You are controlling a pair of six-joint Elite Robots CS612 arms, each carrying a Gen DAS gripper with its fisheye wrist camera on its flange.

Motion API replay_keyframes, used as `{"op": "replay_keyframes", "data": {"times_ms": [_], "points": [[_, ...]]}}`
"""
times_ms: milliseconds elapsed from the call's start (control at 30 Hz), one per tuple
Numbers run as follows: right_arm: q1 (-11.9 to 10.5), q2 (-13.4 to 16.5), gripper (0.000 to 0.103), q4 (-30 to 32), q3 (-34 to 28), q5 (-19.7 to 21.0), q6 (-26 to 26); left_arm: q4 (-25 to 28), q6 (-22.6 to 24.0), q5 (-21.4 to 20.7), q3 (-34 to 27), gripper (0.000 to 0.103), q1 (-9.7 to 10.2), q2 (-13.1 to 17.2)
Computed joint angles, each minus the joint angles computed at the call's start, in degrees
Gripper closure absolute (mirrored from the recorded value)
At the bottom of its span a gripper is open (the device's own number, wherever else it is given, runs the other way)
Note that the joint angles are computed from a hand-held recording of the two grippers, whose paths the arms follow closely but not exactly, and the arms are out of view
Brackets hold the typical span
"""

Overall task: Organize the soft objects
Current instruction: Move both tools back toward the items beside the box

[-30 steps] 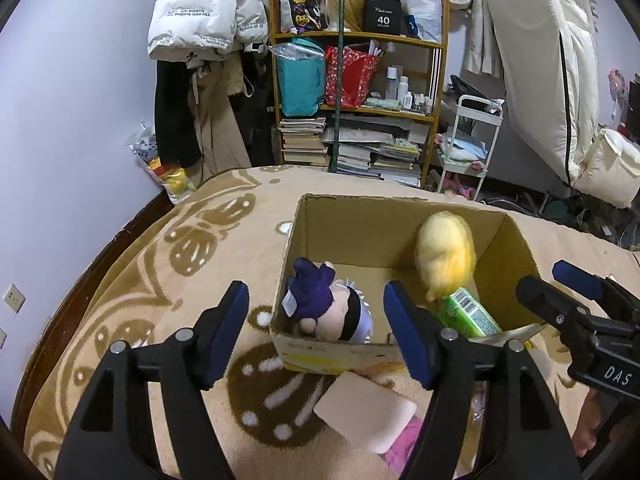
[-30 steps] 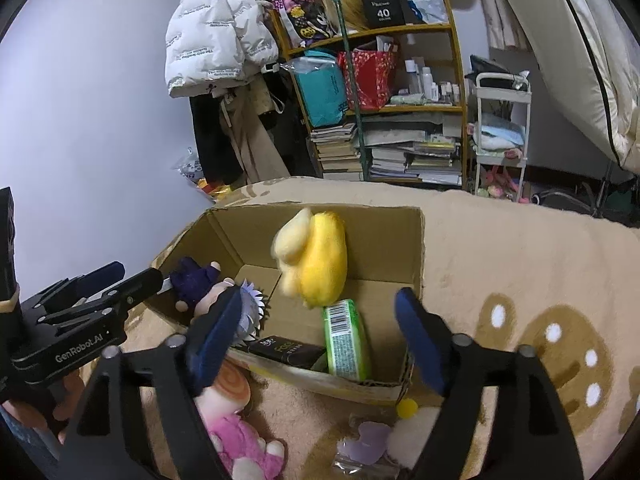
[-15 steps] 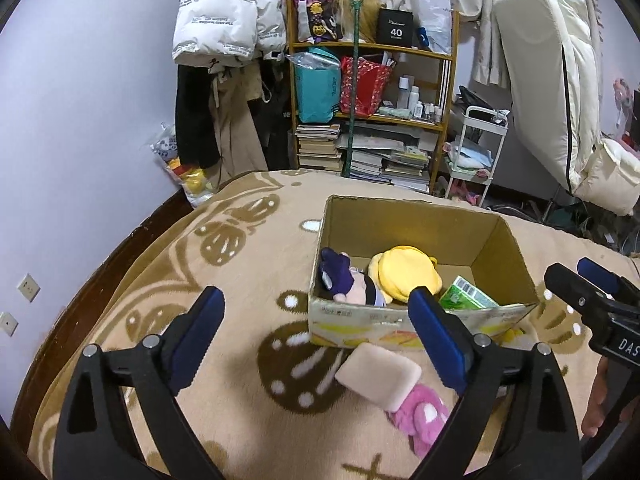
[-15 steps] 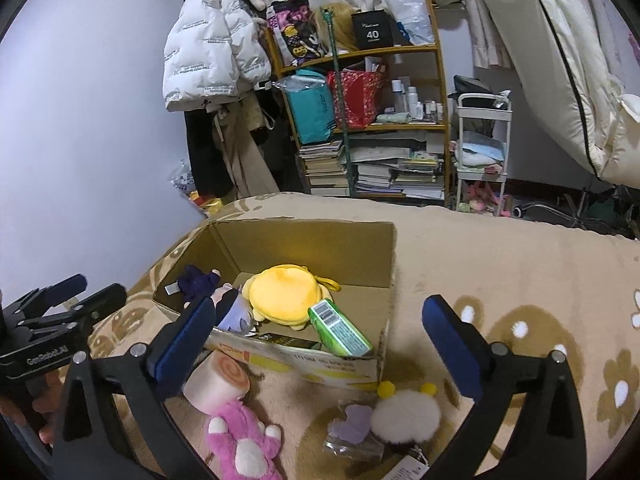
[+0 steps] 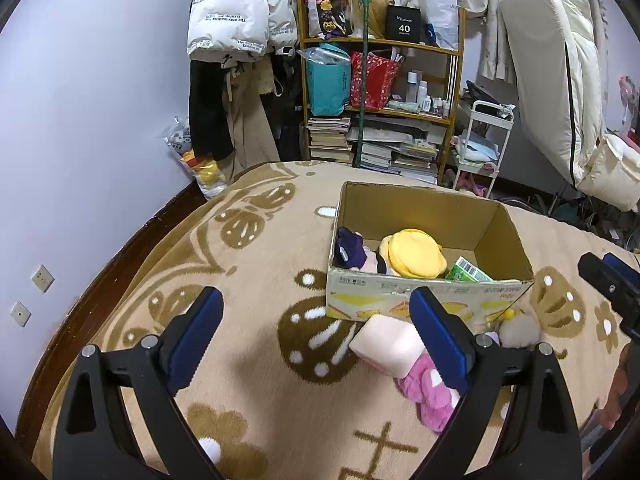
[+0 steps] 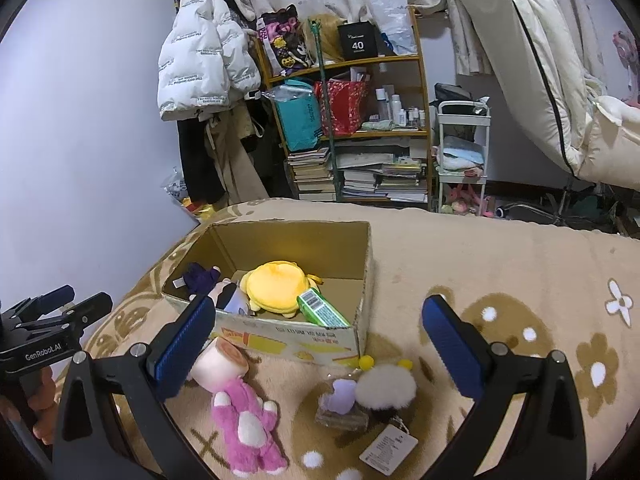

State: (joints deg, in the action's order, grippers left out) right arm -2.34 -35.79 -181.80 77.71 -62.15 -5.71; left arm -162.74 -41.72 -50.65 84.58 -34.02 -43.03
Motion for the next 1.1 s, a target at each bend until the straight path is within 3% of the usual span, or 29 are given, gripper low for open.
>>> {"op": "replay_keyframes", "data": {"times_ms": [300,633,1100], "points": [[-0.5,-0.9,0.000,0.6,1.3,-2.1,1.8,1.7,-0.2,-2.0,-0.4,0.010,0.30,0.2],[-0.3,-0.2,0.000,7.0,-0.3,-4.8,1.7,2.0,-3.0,-6.2,-1.2,0.010,1.64,1.1],[0.1,0.3,0.000,10.3,-1.4,-5.9,1.3,3.5,0.0,-7.8,-2.6,0.010,1.75,2.1]]}}
